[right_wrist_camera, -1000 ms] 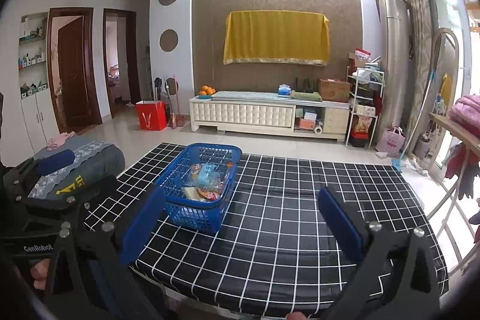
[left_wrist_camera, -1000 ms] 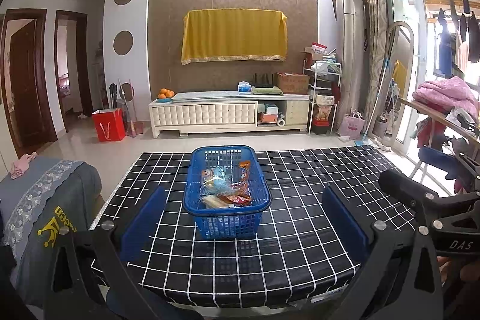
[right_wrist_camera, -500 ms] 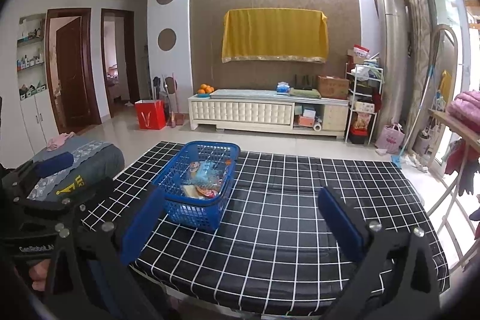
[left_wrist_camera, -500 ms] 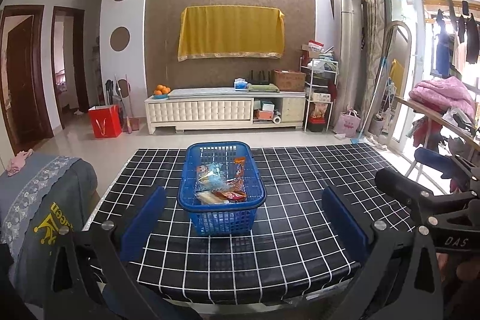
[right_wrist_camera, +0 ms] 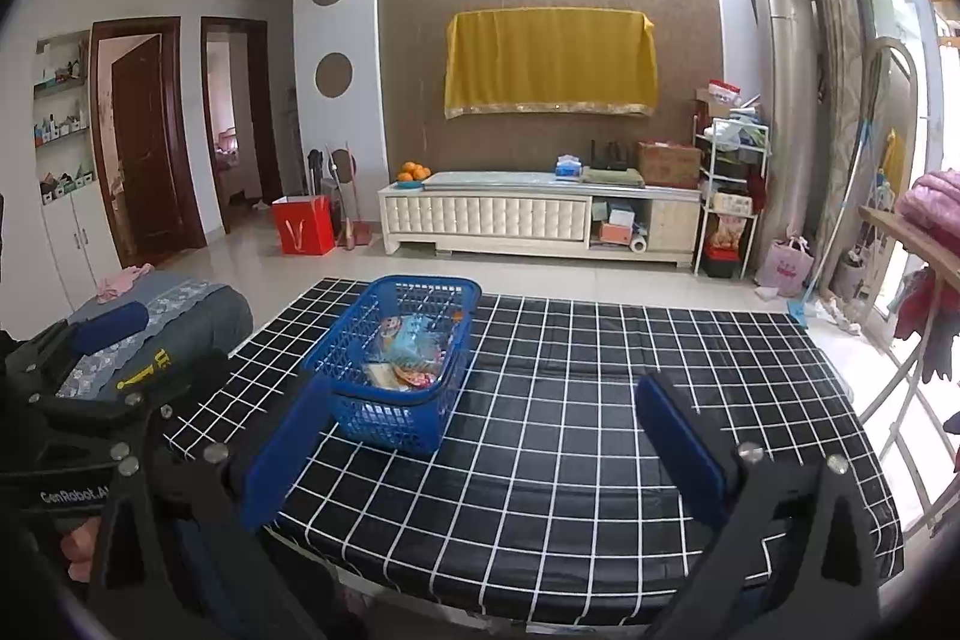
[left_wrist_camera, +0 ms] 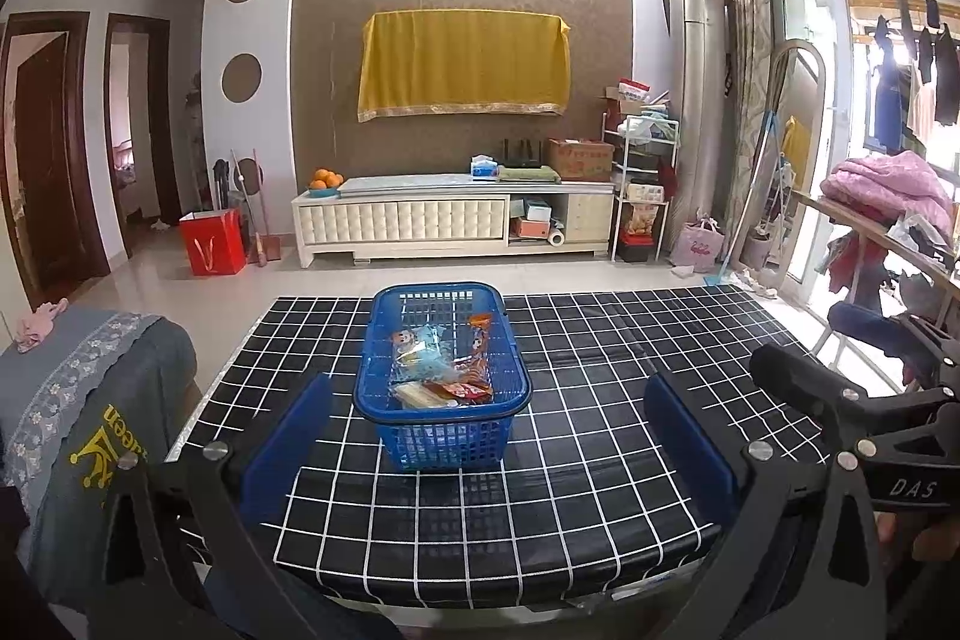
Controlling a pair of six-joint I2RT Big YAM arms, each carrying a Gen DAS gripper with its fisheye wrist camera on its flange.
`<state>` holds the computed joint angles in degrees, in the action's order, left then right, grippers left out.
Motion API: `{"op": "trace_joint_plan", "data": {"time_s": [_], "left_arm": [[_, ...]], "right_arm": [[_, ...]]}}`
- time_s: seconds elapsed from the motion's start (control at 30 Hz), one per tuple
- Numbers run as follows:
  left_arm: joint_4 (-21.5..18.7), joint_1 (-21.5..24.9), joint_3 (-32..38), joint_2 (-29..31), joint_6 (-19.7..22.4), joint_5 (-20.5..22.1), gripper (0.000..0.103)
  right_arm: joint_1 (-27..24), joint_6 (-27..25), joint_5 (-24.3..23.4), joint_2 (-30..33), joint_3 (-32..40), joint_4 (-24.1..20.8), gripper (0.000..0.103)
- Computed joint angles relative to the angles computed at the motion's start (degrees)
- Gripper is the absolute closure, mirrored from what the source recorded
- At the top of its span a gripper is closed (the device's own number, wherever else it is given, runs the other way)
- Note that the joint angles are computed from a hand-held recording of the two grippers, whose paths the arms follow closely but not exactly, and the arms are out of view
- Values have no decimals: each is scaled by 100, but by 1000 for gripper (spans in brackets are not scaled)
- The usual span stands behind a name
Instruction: Organize snacks
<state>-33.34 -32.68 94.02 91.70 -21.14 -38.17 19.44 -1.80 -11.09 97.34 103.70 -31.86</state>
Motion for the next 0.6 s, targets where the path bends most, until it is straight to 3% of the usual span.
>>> {"op": "trace_joint_plan", "data": {"time_s": [0.6], "left_arm": [[-80,-26,75,62,-90,-8,0]], "right_arm": [[-27,26,-54,-10,-20,16,0]]}}
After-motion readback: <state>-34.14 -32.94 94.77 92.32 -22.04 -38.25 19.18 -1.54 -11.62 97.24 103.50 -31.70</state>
